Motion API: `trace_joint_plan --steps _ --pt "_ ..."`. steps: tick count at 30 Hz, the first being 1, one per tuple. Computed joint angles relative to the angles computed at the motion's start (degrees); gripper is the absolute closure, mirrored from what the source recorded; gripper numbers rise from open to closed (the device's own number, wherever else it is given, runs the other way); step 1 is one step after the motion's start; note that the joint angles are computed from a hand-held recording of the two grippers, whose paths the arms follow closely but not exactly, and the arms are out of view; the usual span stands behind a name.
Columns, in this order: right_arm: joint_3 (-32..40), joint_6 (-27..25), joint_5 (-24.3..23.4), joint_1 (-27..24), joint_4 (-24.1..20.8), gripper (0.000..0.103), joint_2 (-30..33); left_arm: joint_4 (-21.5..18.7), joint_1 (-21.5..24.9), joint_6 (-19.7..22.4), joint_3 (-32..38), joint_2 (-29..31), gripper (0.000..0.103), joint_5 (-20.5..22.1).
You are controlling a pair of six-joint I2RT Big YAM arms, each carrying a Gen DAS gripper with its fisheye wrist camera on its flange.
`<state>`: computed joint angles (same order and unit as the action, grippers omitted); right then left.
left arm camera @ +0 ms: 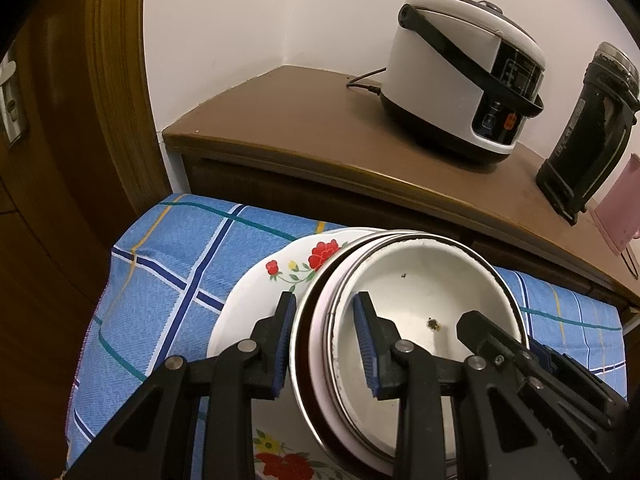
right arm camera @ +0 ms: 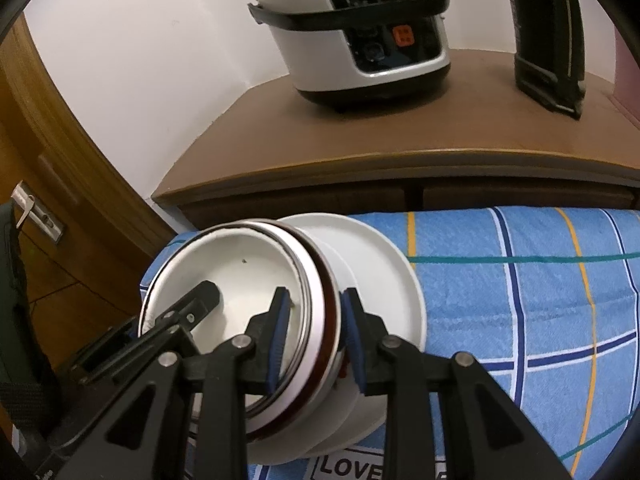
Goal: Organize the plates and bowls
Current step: 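Lower the bowl stack with both grippers onto the floral plates, then open both grippers and release the bowl stack on the plates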
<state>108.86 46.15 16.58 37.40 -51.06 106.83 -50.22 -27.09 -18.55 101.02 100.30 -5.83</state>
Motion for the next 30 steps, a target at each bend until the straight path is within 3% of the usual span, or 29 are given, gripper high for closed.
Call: trace_joint_plan --steps 4,7,13,17,21,30 --pt "-2.53 0.31 -1.03 -0.17 2.85 0.072 -1.32 -0.12 0.11 -0.71 0.01 -0.17 0.070 0.28" --pt "-3.10 -0.05 1.24 0.13 3.38 0.063 -1.98 0.84 0.26 -0.78 -0.55 -0.89 0.069 0.07" --pt "-3.78 0.27 3.03 0.25 3.77 0.047 -2.83 1.31 -0.10 -0.57 -1.28 -2.02 0.051 -3.21" --pt "-4.22 0.44 3.23 0.38 3.96 0.047 -3.42 1.60 -0.28 -0.37 -1.77 -2.66 0.050 -3.78" --pt "-4.36 0.40 3.88 0.68 4.00 0.046 -3.97 1.88 -0.31 -0.91 -2.29 -3.35 0.037 -5.03" --pt "-5.03 -0.33 5.26 1.44 4.17 0.042 -4.53 2.18 -0.92 -0.10 -3.40 -4.35 0.037 -7.51"
